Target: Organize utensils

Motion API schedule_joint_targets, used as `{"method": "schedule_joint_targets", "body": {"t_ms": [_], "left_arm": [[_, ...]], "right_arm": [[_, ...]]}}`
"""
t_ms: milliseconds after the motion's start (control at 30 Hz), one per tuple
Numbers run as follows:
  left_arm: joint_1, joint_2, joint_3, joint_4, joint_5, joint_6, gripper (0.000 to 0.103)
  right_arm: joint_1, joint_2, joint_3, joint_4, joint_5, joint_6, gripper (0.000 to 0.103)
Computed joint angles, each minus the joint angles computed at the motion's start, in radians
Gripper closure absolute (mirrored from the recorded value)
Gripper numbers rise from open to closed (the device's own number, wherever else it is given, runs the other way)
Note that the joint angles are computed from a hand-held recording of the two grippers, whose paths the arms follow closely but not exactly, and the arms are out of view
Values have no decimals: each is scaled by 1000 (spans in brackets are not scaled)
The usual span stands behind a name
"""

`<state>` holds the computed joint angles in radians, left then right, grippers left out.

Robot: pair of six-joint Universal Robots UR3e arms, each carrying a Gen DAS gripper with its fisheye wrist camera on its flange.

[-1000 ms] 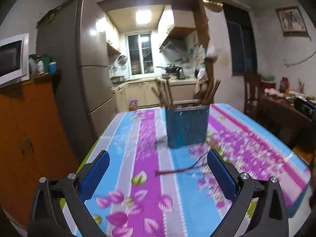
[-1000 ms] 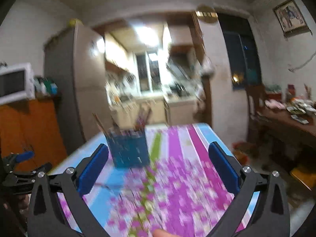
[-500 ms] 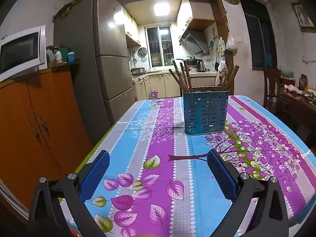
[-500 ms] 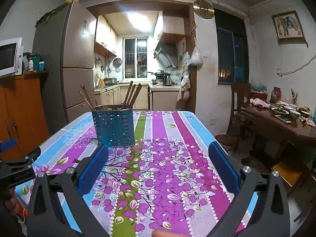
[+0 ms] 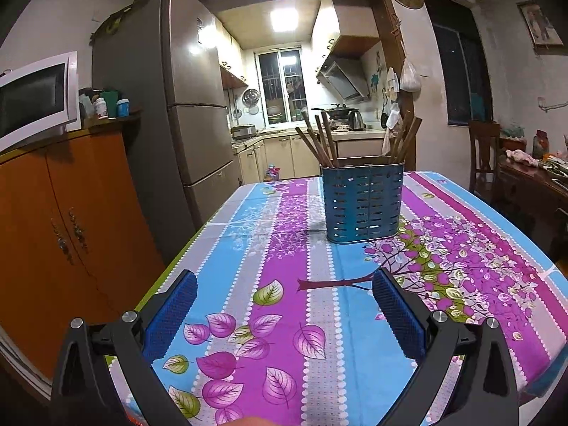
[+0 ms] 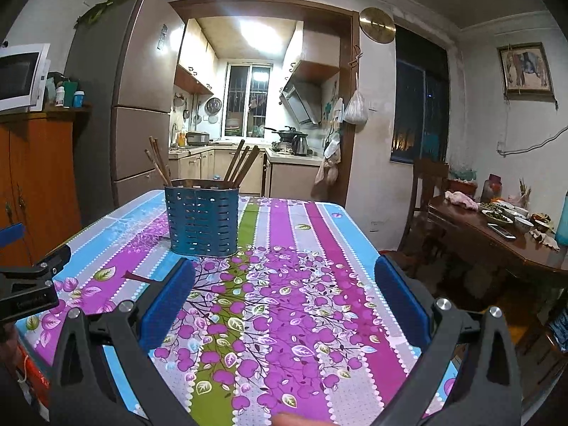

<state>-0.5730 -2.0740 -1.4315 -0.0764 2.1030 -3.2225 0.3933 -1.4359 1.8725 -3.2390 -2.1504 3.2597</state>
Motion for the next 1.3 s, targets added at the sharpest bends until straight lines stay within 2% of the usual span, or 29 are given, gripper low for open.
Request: {"method": "schedule_joint_targets", "body": {"t_ms": [267, 367, 533, 600, 767, 933, 1067, 1200, 1300], "left_arm": [[8, 8, 1, -9, -56, -3, 4], [5, 3, -5, 25, -62, 2, 4], [-13, -31, 33, 15, -7, -6, 11], [-2, -21, 30, -10, -34, -17, 19], [10, -16, 44, -65, -58, -29, 21], [16, -16, 44, -69, -56, -41, 21], [8, -24, 36, -19, -34, -24, 21], [17, -12, 14, -4, -62, -11, 21], [-8, -29, 14, 38, -22, 34, 21]], "right_arm": [[-13, -11, 12, 1, 4, -1, 5], [-19, -18, 18, 1, 7, -2, 5], [-24, -21, 20, 5, 8, -4, 5], [-24, -22, 20, 5, 8, -5, 5], [-26, -25, 23, 10, 13, -2, 5], [-25, -17, 11, 27, 10, -1, 5], [-26, -18, 11, 26, 11, 0, 5], [-25, -16, 9, 19, 7, 4, 5], [-29, -19, 13, 16, 6, 5, 5]]}}
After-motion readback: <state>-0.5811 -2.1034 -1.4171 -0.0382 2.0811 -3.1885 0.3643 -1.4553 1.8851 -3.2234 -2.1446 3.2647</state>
